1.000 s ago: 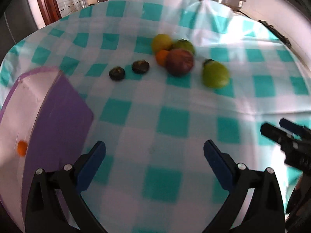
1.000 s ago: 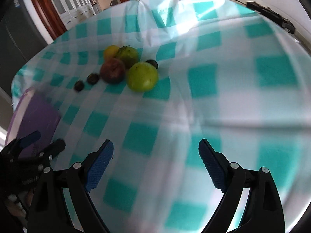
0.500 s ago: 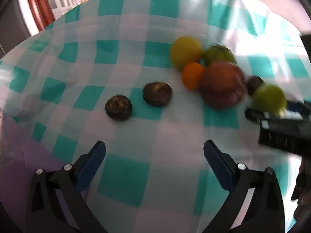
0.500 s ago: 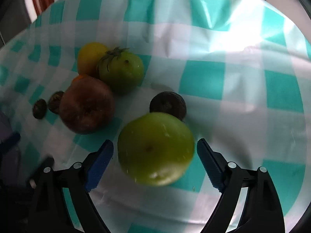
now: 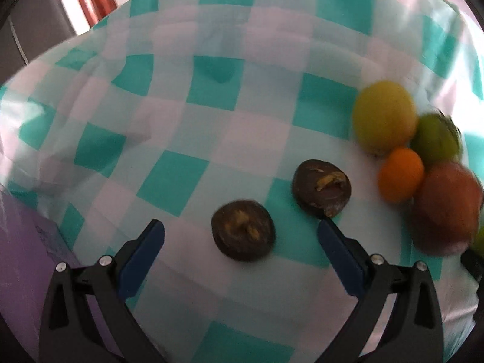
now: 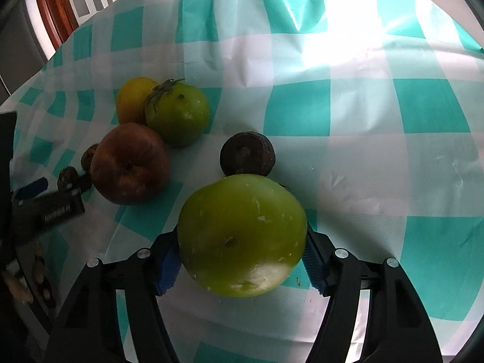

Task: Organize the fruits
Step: 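Grasp the green apple with the right tool while the left grasps a brown chestnut, then carry the green apple and brown chestnut over the box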

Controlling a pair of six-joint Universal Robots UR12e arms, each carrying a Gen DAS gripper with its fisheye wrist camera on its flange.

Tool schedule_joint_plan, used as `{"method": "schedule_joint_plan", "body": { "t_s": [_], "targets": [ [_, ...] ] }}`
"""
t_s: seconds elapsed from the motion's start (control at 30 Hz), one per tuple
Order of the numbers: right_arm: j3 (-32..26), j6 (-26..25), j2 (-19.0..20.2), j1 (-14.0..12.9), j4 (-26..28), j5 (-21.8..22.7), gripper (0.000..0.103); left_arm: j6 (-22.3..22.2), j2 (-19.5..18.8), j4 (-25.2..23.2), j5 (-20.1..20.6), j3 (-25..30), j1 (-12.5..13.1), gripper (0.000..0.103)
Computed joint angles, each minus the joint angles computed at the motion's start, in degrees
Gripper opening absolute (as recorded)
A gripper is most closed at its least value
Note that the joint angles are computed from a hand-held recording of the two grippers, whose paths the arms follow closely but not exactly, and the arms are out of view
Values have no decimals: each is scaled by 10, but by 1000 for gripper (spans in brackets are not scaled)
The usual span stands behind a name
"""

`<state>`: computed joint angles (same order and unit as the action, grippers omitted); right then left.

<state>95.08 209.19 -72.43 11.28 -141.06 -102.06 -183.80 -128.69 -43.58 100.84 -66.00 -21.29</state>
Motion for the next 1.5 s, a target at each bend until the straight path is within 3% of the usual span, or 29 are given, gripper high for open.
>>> {"method": "schedule_joint_plan", "body": {
  "t_s": [0.07,0.13,0.2,0.27,0.43,0.73,0.9,1.07,1.27,1.5],
  "targets": [
    [-6,-3,2,0,5,1,66,-33,-2,-8,-53,4,12,94],
    [-8,-8,4,0,4,3,66,-29,-3,11,-63,1,15,77],
    [-4,-15,1,-1,-1,3,66,-16,-4,23,-69,1,16,53],
    [-7,-19,6,2,-5,-3,66,-12,-4,30,-75,0,16,39],
    [0,-27,7,8,-23,-19,66,-8,7,35,-96,-15,12,38],
    [6,-29,2,6,-27,-16,66,11,7,-15,-118,9,0,38],
    [25,9,-23,4,-25,-6,66,14,20,-15,-116,1,1,38],
    [43,14,-52,12,-29,-11,66,22,45,3,-107,-23,-1,38],
    [69,21,-102,30,-40,-17,66,12,103,47,-94,-92,-7,38],
    [99,-5,-168,60,-44,-29,66,0,206,77,-66,-189,-21,38]
  ]
}}
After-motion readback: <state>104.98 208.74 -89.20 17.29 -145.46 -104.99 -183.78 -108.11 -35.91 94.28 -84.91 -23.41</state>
